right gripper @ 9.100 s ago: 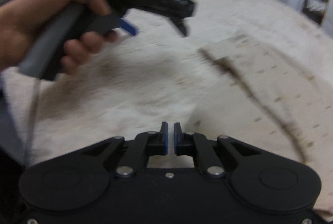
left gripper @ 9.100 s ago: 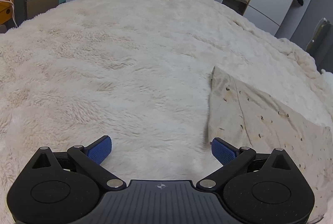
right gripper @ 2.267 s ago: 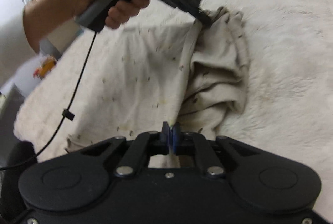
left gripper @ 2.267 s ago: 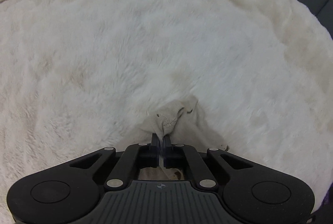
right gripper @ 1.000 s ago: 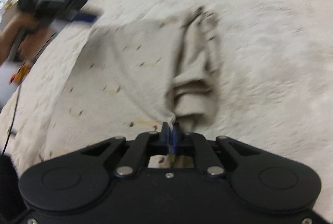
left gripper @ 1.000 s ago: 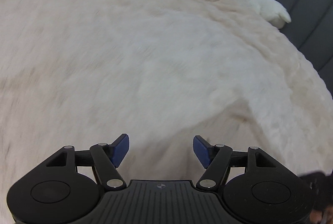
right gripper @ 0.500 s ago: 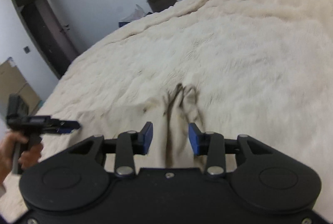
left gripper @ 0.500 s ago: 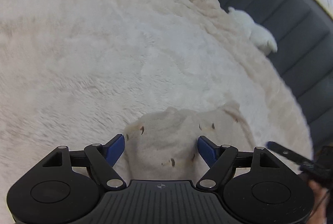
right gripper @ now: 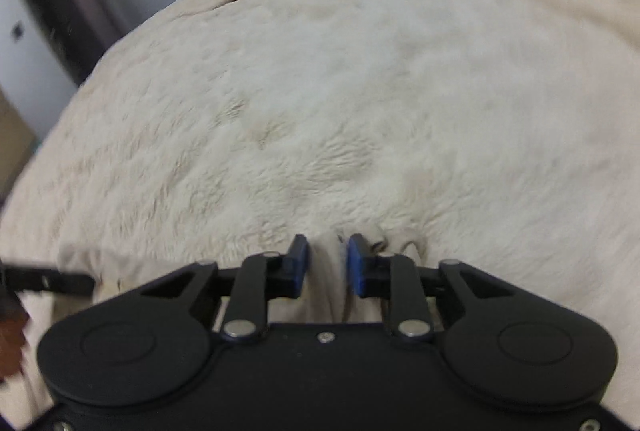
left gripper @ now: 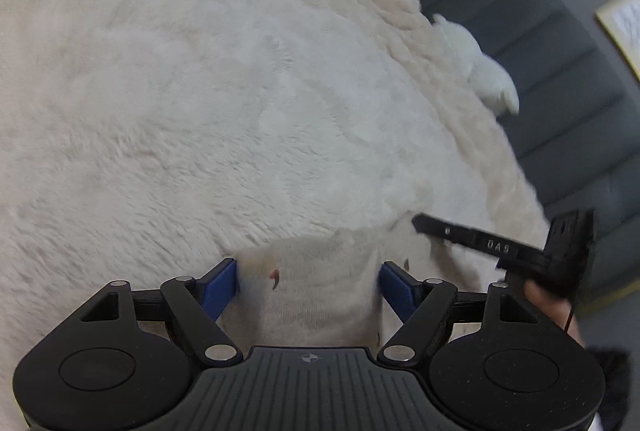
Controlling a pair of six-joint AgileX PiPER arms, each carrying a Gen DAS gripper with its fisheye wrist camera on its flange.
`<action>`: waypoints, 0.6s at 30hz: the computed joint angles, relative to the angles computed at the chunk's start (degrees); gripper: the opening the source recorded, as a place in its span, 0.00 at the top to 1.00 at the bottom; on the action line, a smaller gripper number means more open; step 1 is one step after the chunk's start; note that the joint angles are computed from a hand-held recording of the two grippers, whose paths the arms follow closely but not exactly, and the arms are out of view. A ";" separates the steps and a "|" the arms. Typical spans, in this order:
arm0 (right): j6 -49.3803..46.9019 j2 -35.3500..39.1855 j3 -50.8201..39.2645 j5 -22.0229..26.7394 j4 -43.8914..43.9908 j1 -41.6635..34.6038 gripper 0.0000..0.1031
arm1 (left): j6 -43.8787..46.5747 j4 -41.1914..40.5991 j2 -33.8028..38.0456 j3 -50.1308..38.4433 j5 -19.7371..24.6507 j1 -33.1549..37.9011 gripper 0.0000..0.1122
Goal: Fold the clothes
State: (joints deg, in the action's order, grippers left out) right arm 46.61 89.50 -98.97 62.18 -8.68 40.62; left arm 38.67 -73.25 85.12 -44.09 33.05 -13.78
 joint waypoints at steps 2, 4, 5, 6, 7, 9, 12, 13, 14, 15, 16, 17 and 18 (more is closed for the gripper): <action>1.11 -1.82 2.89 -3.29 0.72 -0.94 1.00 | 3.77 -4.10 -0.55 2.05 -0.74 0.43 0.78; 4.98 -3.13 4.60 -3.45 -3.11 -0.46 1.00 | 7.99 -8.59 -1.43 4.23 -0.33 1.65 0.81; 6.93 -3.81 5.55 -3.65 -4.77 -0.36 1.00 | 10.43 -11.72 -1.99 5.88 0.31 2.89 0.81; 8.86 -4.04 5.75 -2.89 -6.78 -0.04 1.00 | 12.08 -14.11 -2.35 7.22 1.03 4.06 0.81; 11.21 -3.37 4.54 0.06 -11.05 1.50 1.00 | 12.20 -14.79 -2.72 8.16 0.39 4.35 0.81; 11.68 -2.57 3.08 3.67 -15.24 2.87 1.00 | 10.69 -11.85 -3.14 8.11 -2.15 2.93 0.79; 12.81 -5.86 5.18 0.43 -12.00 1.29 1.00 | 5.44 -6.51 -4.27 6.68 -3.38 2.05 0.60; 12.31 -6.28 4.41 1.35 -12.46 1.91 0.93 | 2.26 -3.68 -4.81 5.90 -3.81 1.68 0.53; 10.56 -6.49 2.63 3.14 -12.43 2.69 0.89 | -0.49 -1.18 -5.40 5.25 -3.89 1.40 0.49; 9.31 -6.73 1.70 3.98 -12.01 3.07 0.78 | -3.03 1.10 -6.03 4.75 -3.82 1.14 0.46; 8.15 -7.22 1.84 3.83 -10.34 3.14 0.68 | -5.36 3.39 -6.66 4.37 -3.60 0.89 0.41; 6.55 -7.94 2.06 3.92 -8.04 3.66 0.64 | -6.65 4.83 -7.40 4.44 -3.55 0.58 0.40; 4.78 -8.68 2.38 3.88 -5.69 4.18 0.60 | -7.34 5.67 -8.20 4.75 -3.73 0.22 0.38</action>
State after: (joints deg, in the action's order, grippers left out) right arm 51.40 80.82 -96.59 66.06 -14.38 44.80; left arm 31.33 -67.58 76.92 -39.34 29.33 -13.56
